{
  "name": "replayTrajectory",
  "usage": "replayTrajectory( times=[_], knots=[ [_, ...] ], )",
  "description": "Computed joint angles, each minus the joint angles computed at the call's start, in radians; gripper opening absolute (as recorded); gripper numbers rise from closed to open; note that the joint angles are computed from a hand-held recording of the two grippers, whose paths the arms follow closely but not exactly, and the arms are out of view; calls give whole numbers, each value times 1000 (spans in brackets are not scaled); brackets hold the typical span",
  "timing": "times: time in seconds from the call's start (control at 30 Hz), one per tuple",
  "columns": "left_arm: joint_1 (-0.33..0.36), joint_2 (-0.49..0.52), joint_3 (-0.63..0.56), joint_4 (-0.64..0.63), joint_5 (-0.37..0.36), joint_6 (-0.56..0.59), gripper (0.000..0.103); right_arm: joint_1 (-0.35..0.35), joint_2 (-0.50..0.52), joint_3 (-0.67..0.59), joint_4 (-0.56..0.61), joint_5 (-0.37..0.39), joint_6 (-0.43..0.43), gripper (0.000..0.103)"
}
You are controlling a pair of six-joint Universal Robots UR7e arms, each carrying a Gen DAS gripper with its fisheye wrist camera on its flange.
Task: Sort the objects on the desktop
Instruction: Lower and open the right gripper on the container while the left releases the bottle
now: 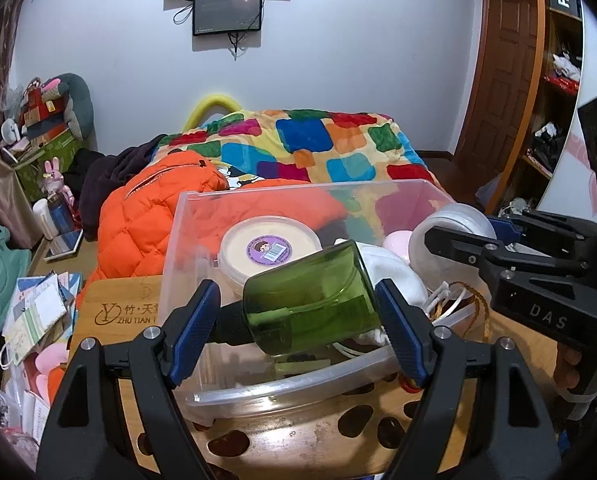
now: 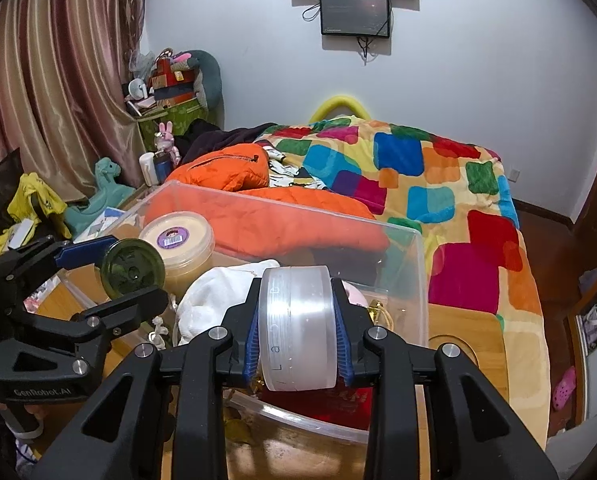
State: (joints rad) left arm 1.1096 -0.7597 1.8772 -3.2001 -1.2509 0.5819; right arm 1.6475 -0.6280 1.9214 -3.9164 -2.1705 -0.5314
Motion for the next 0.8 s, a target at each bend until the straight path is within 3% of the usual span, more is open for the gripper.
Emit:
replayTrajectory(
  times=[0.57, 0.8],
  knots=[
    [-3, 3, 7, -26, 18, 14, 87, 7, 13, -16, 77, -46, 23, 37],
    [-2, -6, 12, -12, 9, 7, 87, 24, 24, -15, 11, -67, -22, 55]
  ],
)
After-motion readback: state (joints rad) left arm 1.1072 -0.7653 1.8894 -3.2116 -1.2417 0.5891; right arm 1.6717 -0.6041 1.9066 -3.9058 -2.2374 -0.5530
